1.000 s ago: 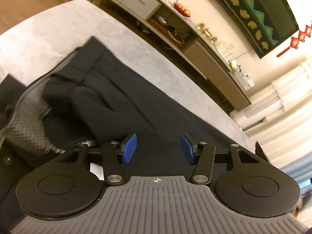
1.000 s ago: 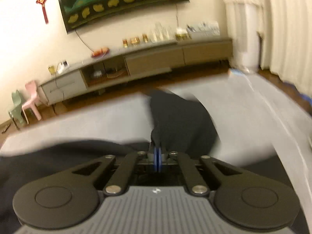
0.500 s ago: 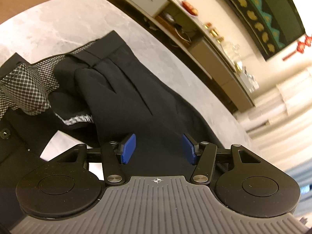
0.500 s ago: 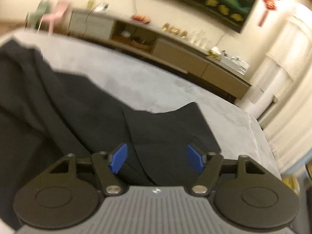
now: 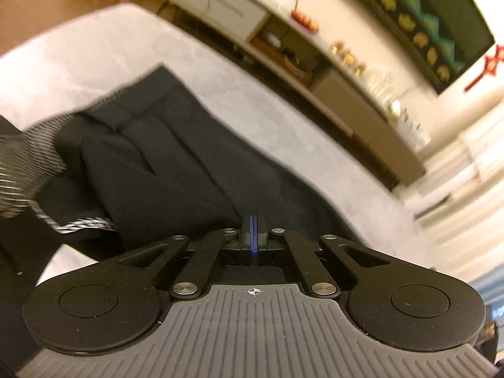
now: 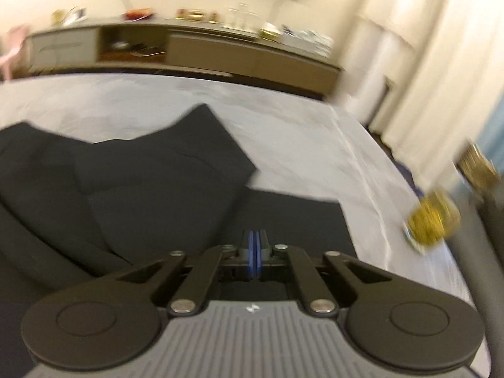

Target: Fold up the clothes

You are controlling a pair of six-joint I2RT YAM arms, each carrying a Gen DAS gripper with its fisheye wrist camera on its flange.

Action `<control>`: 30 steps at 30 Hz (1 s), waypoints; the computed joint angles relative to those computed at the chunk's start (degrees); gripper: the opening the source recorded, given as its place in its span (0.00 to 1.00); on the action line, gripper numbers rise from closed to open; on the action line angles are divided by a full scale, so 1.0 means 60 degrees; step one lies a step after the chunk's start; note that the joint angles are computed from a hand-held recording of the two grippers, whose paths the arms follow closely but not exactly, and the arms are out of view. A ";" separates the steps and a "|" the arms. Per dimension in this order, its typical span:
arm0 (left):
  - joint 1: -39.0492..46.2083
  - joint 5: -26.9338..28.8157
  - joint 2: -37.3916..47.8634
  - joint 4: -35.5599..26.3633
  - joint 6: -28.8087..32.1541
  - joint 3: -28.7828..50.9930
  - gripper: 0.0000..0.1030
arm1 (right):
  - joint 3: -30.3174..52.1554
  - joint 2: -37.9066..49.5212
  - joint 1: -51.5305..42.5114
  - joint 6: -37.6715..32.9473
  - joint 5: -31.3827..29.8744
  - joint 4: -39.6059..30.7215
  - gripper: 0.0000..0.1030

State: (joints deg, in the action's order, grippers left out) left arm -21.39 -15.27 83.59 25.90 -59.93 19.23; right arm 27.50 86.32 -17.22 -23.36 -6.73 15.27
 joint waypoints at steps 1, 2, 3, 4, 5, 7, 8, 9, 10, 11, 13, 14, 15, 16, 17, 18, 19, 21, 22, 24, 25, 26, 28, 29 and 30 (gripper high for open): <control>-0.0248 -0.0319 -0.0829 -0.0247 -0.0141 -0.0368 0.00 | -0.0014 -0.0027 -0.0252 0.0079 -0.0209 -0.0049 0.02; -0.0511 -0.0641 -0.1705 -0.0627 -0.0280 -0.0707 0.00 | -0.0021 -0.0052 -0.0504 0.0154 -0.0420 -0.0104 0.04; -0.0764 -0.0933 -0.2602 -0.1140 -0.0429 -0.1017 0.00 | -0.0077 -0.0219 -0.0633 0.0155 -0.0608 -0.0128 0.08; -0.1023 -0.1251 -0.3558 -0.1831 -0.0710 -0.1302 0.00 | -0.0141 -0.0385 -0.0780 0.0120 -0.0832 -0.0156 0.11; -0.1218 -0.1526 -0.4363 -0.2440 -0.1038 -0.1560 0.00 | -0.0127 -0.0393 -0.0779 0.0172 -0.0993 -0.0123 0.19; -0.1092 -0.1435 -0.4871 -0.2738 -0.1288 -0.1885 0.00 | -0.0102 -0.0398 -0.0777 0.0280 -0.1317 -0.0042 0.36; -0.0966 -0.1312 -0.5016 -0.2795 -0.1359 -0.2026 0.00 | -0.0083 -0.0453 -0.0678 0.0262 -0.1522 -0.0151 0.48; -0.0618 -0.0857 -0.4931 -0.2441 -0.1293 -0.2183 0.03 | -0.0061 -0.0505 -0.0571 0.0246 -0.1718 -0.0259 0.54; -0.0082 -0.0098 -0.4388 -0.1599 -0.1171 -0.2269 0.15 | -0.0056 -0.0482 -0.0310 0.0227 -0.1696 -0.0233 0.55; 0.0286 0.0413 -0.3618 -0.0803 -0.1142 -0.2189 0.37 | -0.0001 -0.0354 0.0033 0.0131 -0.1553 -0.0210 0.57; 0.0758 0.1058 -0.1986 0.0293 -0.1082 -0.1671 0.54 | 0.0140 -0.0070 0.0705 -0.0108 -0.1315 -0.0219 0.62; 0.0931 0.1315 -0.1171 0.0446 -0.0971 -0.1179 0.60 | 0.0227 0.0086 0.1033 -0.0250 -0.1219 -0.0250 0.67; 0.0966 0.1406 -0.0470 0.0337 -0.0923 -0.0662 0.65 | 0.0330 0.0252 0.1357 -0.0392 -0.1126 -0.0291 0.72; 0.0945 0.1439 0.0175 0.0088 -0.0902 -0.0123 0.68 | 0.0449 0.0432 0.1677 -0.0535 -0.1033 -0.0338 0.74; 0.0927 0.1474 0.0774 -0.0230 -0.0879 0.0438 0.69 | 0.0563 0.0743 0.2049 -0.0690 -0.0671 -0.0168 0.74; 0.0922 0.1543 0.1326 -0.0455 -0.0867 0.0927 0.67 | 0.0698 0.1064 0.2409 -0.0848 -0.0318 -0.0019 0.74; 0.0897 0.1632 0.1794 -0.0505 -0.0812 0.1277 0.65 | 0.0799 0.1324 0.2719 -0.0877 0.0012 0.0136 0.74; 0.0667 0.1282 0.2203 -0.0664 -0.0528 0.1644 0.24 | 0.1328 0.1995 0.3100 -0.0877 0.0374 0.0147 0.72; 0.0595 0.1183 0.2323 -0.0896 -0.0391 0.1807 0.01 | 0.1598 0.2202 0.3206 -0.0775 0.0396 0.0015 0.70; 0.0661 0.1274 0.2331 -0.0596 -0.0333 0.1606 0.00 | 0.2146 0.2608 0.3403 -0.0581 0.0429 -0.0266 0.65; 0.0614 0.1156 0.2190 -0.0548 -0.0335 0.1502 0.00 | 0.2262 0.2638 0.3431 -0.0507 0.0592 -0.0389 0.58; 0.0556 0.1043 0.2007 -0.0563 -0.0314 0.1424 0.00 | 0.2379 0.2669 0.3459 -0.0433 0.0754 -0.0514 0.34; 0.0424 0.0836 0.1354 -0.0472 -0.0332 0.1070 0.00 | 0.2619 0.2736 0.3515 -0.0282 0.1077 -0.0767 0.03; 0.0373 0.0776 0.0921 -0.0426 -0.0338 0.0845 0.00 | 0.2737 0.2770 0.3538 -0.0206 0.1233 -0.0893 0.02; 0.0333 0.0757 0.0369 -0.0437 -0.0347 0.0587 0.00 | 0.2656 0.2608 0.3338 -0.0108 0.1199 -0.0912 0.02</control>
